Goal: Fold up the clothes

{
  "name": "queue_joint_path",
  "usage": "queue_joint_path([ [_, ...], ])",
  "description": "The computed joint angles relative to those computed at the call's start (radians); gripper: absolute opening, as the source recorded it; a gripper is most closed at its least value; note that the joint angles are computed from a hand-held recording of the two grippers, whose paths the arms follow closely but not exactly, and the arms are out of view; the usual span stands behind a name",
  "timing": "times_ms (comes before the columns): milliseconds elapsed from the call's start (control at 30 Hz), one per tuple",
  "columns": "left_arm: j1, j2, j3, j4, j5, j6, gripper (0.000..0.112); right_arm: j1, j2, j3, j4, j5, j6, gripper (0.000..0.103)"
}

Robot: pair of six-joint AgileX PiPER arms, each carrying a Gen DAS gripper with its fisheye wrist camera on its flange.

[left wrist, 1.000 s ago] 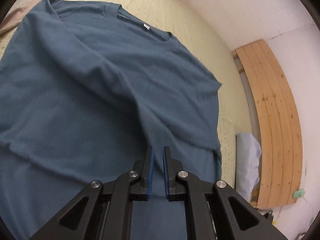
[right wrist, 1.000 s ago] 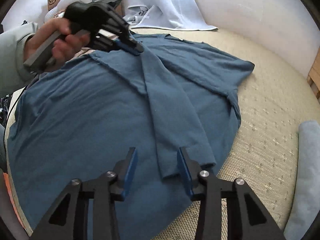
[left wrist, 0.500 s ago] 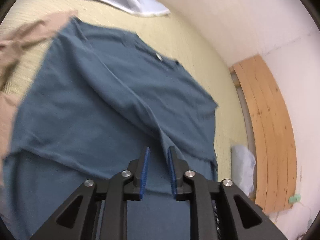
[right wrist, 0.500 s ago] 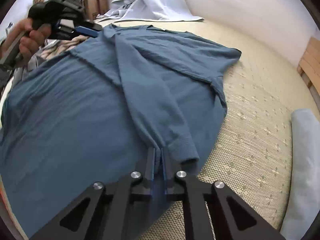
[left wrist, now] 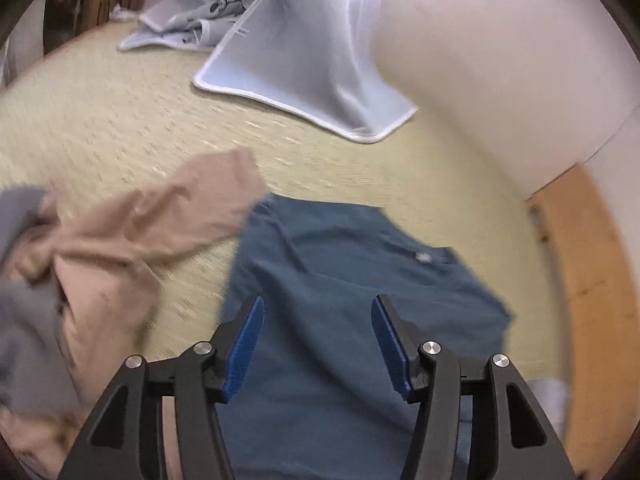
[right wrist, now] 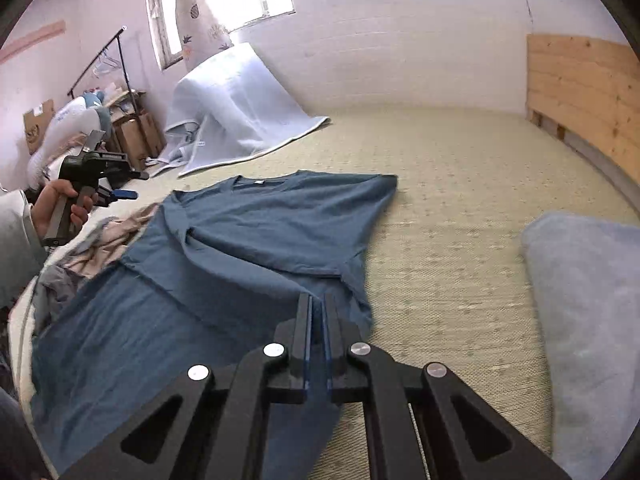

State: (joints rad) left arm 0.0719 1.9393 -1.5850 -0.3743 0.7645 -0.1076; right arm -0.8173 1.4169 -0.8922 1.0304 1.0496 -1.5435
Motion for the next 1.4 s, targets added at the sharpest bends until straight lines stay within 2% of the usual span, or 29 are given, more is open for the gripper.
queue_joint_path([
  [67,-0.013,0.054,-0.062,0.100,0.019,-0.061,0.060,0.004,-0.013,0.007,0.012,-0.025,0.000,0.002],
  [167,-0.004,0.124,-0.116,0.146,0.016,-0.101,0.060,0.000,-0.027,0.004,0.015,-0.040,0.012,0.002],
  [267,0.009,0.206,-0.203,0.176,0.035,-0.102,0.060,0.049,-0.012,-0.021,0.001,-0.095,0.030,0.002],
  [333,0.015,0.251,-0.258,0.160,0.049,-0.071,0.060,0.076,0.012,-0.046,-0.006,-0.125,0.051,0.002],
  [467,0.021,0.320,-0.343,0.130,0.063,-0.005,0.060,0.084,0.046,-0.078,-0.008,-0.131,0.070,0.002],
  [533,0.013,0.369,-0.418,0.158,0.108,-0.008,0.060,0.089,0.053,-0.082,-0.015,-0.138,0.073,0.002],
  [567,0.010,0.388,-0.445,0.166,0.124,-0.011,0.056,0.093,0.057,-0.084,-0.019,-0.140,0.078,0.002],
  [600,0.006,0.407,-0.471,0.174,0.141,-0.015,0.040,0.100,0.059,-0.085,-0.025,-0.147,0.083,0.002],
  [667,-0.003,0.420,-0.484,0.212,0.134,-0.041,0.015,0.115,0.052,-0.084,-0.038,-0.166,0.083,0.002],
  [700,0.001,0.422,-0.485,0.204,0.133,-0.039,0.008,0.118,0.051,-0.085,-0.043,-0.170,0.084,0.002],
  [733,0.004,0.423,-0.486,0.195,0.132,-0.037,0.005,0.137,0.054,-0.092,-0.056,-0.190,0.092,0.002],
  [867,0.037,0.367,-0.405,0.139,0.048,0.015,0.004,0.210,0.085,-0.145,-0.110,-0.253,0.144,0.002],
  [1033,0.069,0.368,-0.422,0.128,0.052,0.025,0.004,0.333,0.214,-0.303,-0.241,-0.317,0.297,0.002],
  [1167,0.078,0.376,-0.433,0.111,0.048,0.028,0.004,0.417,0.356,-0.488,-0.432,-0.289,0.479,0.002],
  [1400,0.097,0.415,-0.484,0.059,0.088,0.097,0.006,0.502,0.520,-0.740,-0.605,-0.227,0.611,0.002],
])
